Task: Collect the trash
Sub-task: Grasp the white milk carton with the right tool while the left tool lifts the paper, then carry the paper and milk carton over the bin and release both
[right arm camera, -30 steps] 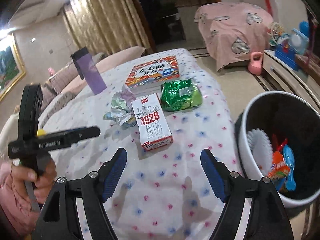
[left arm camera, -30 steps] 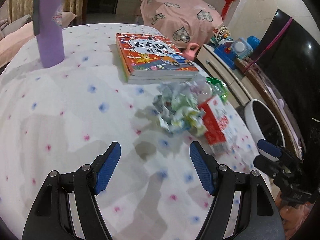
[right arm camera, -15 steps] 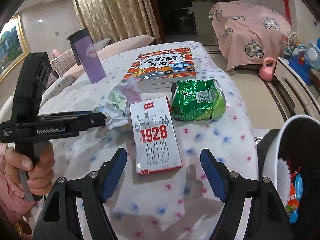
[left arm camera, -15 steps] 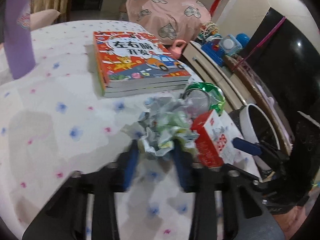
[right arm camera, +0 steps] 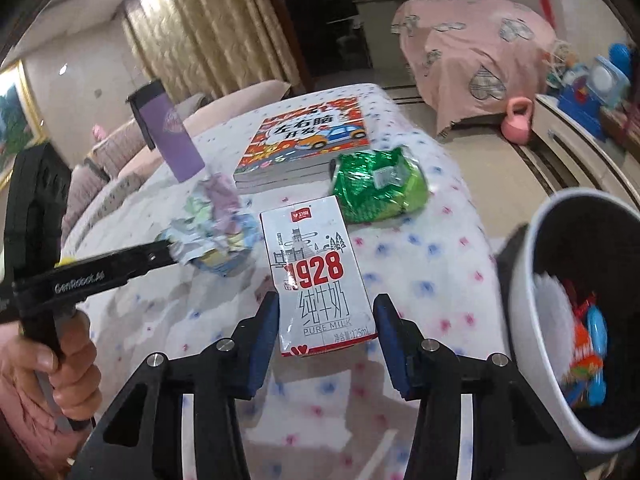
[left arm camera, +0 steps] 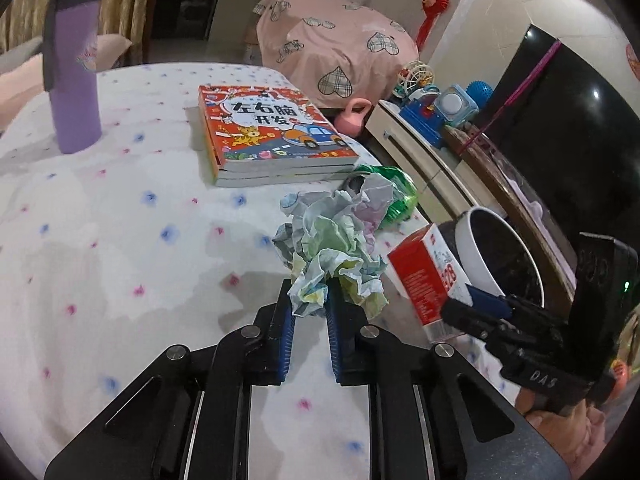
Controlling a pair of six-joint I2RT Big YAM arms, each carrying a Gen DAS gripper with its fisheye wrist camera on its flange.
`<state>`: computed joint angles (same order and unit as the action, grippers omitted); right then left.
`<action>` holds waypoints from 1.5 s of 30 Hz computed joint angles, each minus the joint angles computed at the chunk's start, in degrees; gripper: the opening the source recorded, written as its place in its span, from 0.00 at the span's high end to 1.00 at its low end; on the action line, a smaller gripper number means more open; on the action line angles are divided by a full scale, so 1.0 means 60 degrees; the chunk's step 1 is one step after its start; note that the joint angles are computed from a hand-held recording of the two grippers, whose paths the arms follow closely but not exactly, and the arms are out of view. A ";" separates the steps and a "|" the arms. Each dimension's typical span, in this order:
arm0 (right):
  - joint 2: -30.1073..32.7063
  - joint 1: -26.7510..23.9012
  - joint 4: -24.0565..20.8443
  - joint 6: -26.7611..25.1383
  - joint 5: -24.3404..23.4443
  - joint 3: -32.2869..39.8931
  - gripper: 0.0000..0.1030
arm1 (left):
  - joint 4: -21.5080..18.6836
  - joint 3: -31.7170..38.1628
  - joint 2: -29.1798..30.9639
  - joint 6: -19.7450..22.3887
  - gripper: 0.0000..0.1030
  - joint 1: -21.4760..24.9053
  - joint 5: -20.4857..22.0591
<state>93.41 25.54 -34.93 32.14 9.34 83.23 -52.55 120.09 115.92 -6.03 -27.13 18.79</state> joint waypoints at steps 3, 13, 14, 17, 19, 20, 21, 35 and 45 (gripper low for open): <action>-0.0482 0.0091 0.0279 0.0352 0.0023 -0.0538 0.53 | 0.0207 -0.0622 -0.0474 0.0132 0.87 -0.0135 -0.0123; -0.1842 0.0383 0.0649 0.1015 0.0862 -0.1743 0.53 | 0.0556 -0.1359 -0.1240 0.0569 0.87 -0.0685 -0.0341; -0.2023 0.0382 0.0665 0.1072 0.0978 -0.1880 0.53 | 0.0579 -0.1442 -0.1334 0.0594 0.87 -0.0758 -0.0360; -0.2427 0.0340 0.0660 0.1197 0.1177 -0.2193 0.53 | 0.0562 -0.1402 -0.1370 0.0703 0.87 -0.0946 -0.0388; -0.2647 0.0312 0.0627 0.1269 0.1307 -0.2368 0.53 | 0.0523 -0.1303 -0.1345 0.0749 0.87 -0.1081 -0.0369; -0.2742 0.0310 0.0614 0.1297 0.1390 -0.2449 0.53 | 0.0520 -0.1275 -0.1337 0.0764 0.87 -0.1138 -0.0374; -0.2861 0.0287 0.0594 0.1332 0.1459 -0.2548 0.53 | 0.0510 -0.1231 -0.1322 0.0792 0.87 -0.1209 -0.0378; -0.4078 -0.0126 0.0484 0.1697 0.2018 -0.3487 0.53 | 0.0125 -0.0365 -0.0947 0.1025 0.87 -0.1861 -0.0333; -0.4589 -0.0374 0.0401 0.1811 0.2179 -0.3869 0.53 | -0.0267 0.0357 -0.0539 0.1182 0.87 -0.2246 -0.0401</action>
<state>65.88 23.30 -32.52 43.01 22.41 60.01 -54.15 122.23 112.69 1.06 -40.60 16.38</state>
